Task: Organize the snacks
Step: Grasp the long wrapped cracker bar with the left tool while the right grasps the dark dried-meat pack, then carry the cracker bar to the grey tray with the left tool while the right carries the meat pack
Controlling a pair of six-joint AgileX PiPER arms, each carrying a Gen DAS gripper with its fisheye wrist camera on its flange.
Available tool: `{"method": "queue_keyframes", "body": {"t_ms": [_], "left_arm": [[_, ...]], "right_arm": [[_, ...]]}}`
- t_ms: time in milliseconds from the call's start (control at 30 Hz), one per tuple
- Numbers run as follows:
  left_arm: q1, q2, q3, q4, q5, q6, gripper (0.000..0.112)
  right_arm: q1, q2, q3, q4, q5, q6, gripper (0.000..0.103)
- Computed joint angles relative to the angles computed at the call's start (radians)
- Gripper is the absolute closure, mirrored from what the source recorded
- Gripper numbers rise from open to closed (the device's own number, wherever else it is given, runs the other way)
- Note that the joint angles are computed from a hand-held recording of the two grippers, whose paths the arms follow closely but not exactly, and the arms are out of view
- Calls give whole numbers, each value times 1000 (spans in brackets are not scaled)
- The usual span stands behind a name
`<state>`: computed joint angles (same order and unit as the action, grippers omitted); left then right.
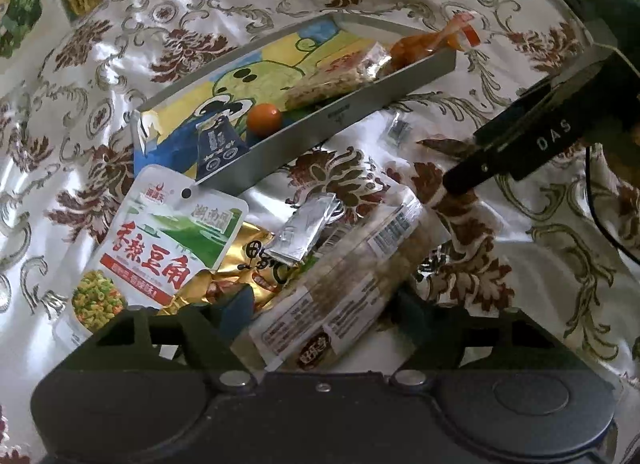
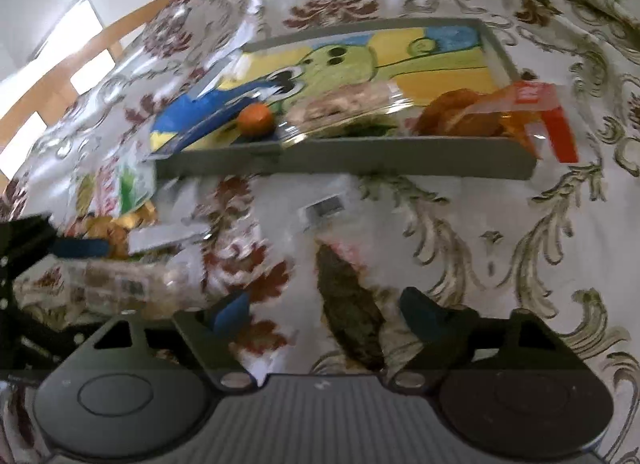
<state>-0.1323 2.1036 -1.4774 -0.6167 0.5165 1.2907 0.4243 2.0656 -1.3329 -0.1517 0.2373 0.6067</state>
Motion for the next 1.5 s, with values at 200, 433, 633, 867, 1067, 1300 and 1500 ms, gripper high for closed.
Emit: {"method": "queue_keyframes", "body": {"t_ms": [200, 433, 633, 867, 1067, 1300, 1500], "left_arm": [[-20, -40, 78, -32, -75, 103, 40], [-44, -41, 127, -101, -162, 202, 40], [-49, -55, 156, -143, -189, 242, 43], [-62, -89, 199, -182, -237, 261, 49], [-42, -95, 171, -144, -185, 139, 49], [-40, -86, 154, -142, -185, 56, 56], [-19, -54, 91, -109, -120, -73, 58]], "right_arm": [[58, 30, -64, -174, 85, 101, 36], [70, 51, -99, -221, 141, 147, 37], [95, 56, -113, -305, 170, 247, 47], [107, 31, -80, -367, 152, 331, 55], [105, -4, -39, -390, 124, 395, 70], [77, 7, -39, -289, 109, 330, 63], [60, 37, -49, -207, 82, 251, 53]]}}
